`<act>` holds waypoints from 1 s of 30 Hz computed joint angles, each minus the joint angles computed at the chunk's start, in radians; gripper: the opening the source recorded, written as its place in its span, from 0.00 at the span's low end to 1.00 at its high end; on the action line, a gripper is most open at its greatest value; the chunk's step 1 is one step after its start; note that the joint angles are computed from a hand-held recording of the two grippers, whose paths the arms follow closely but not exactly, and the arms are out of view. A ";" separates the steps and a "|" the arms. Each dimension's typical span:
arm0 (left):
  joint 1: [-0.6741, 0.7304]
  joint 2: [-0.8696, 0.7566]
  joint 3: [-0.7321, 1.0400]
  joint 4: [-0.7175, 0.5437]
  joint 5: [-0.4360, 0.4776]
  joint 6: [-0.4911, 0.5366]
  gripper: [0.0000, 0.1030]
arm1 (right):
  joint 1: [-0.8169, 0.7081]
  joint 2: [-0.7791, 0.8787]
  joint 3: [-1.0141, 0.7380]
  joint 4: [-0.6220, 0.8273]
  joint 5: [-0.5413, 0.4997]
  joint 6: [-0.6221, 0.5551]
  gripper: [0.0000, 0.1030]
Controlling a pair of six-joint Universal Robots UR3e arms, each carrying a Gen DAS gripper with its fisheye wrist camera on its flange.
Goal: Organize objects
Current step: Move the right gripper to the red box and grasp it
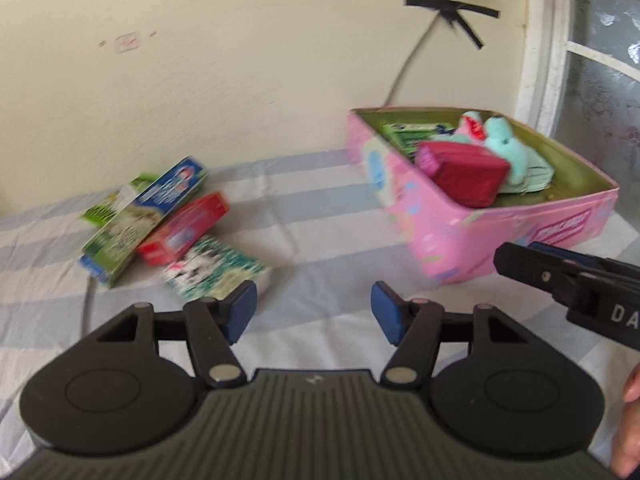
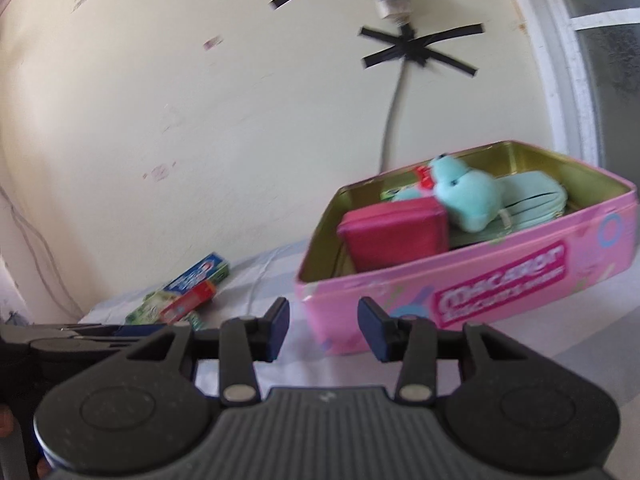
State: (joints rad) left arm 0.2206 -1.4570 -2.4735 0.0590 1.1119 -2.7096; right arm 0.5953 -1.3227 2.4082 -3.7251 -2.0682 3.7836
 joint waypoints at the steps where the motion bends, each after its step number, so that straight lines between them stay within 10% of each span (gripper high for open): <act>1: 0.039 -0.002 -0.020 0.011 -0.010 0.023 0.66 | 0.009 0.023 -0.032 0.022 0.013 -0.003 0.39; 17: 0.466 -0.283 -0.025 0.247 -0.139 -0.020 0.67 | -0.001 0.331 -0.675 0.425 0.248 -0.153 0.47; 30: 0.492 -0.268 -0.014 0.168 -0.202 0.043 0.71 | -0.292 0.694 -1.236 0.673 0.683 0.264 0.53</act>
